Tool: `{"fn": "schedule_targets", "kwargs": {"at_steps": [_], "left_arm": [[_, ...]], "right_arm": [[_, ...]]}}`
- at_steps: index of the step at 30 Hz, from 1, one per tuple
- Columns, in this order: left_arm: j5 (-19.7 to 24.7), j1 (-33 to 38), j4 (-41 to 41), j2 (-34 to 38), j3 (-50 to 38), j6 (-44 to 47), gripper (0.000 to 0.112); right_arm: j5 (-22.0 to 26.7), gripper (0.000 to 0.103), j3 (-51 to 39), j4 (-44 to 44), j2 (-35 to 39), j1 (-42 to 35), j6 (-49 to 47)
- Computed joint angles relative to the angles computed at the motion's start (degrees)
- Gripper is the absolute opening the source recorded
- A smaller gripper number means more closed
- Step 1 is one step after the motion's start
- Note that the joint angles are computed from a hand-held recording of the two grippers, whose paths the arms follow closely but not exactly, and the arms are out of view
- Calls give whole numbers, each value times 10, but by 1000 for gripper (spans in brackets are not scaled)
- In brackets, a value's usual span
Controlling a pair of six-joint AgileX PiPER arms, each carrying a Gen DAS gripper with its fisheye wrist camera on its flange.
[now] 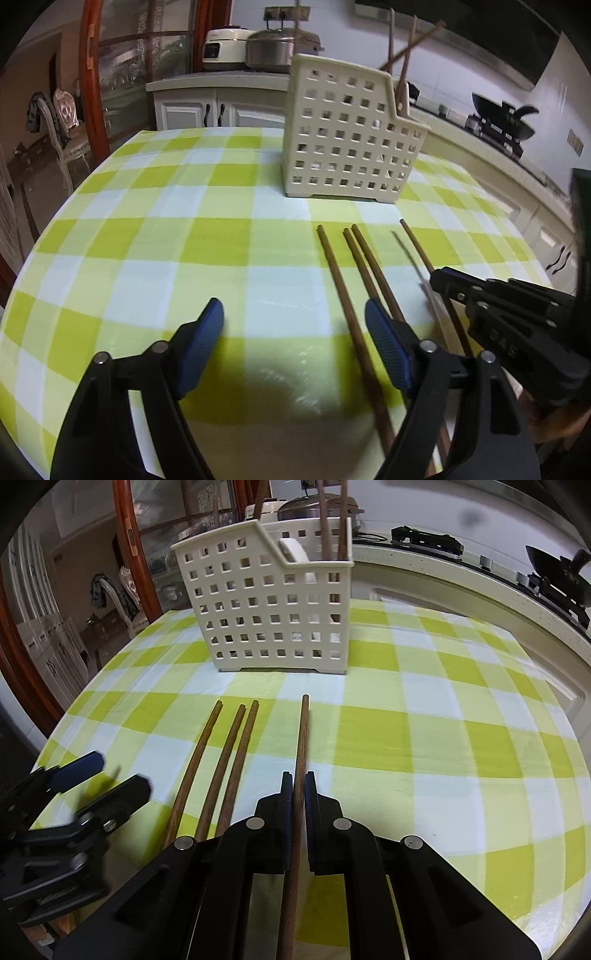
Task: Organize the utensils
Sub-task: 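Move both grippers back over the chopsticks and close each on one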
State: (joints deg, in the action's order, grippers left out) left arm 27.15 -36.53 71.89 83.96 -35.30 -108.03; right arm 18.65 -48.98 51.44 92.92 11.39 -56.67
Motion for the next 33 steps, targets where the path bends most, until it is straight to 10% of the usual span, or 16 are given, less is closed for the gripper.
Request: {"fn": "schedule_targets", "kwargs": {"at_steps": [22, 33], "left_arm": [[30, -14, -99, 108, -106, 110, 9], [10, -3, -90, 103, -98, 107, 8]], "right_arm": [[89, 7, 6, 119, -1, -79, -157], [82, 7, 10, 112, -5, -73, -150]]}}
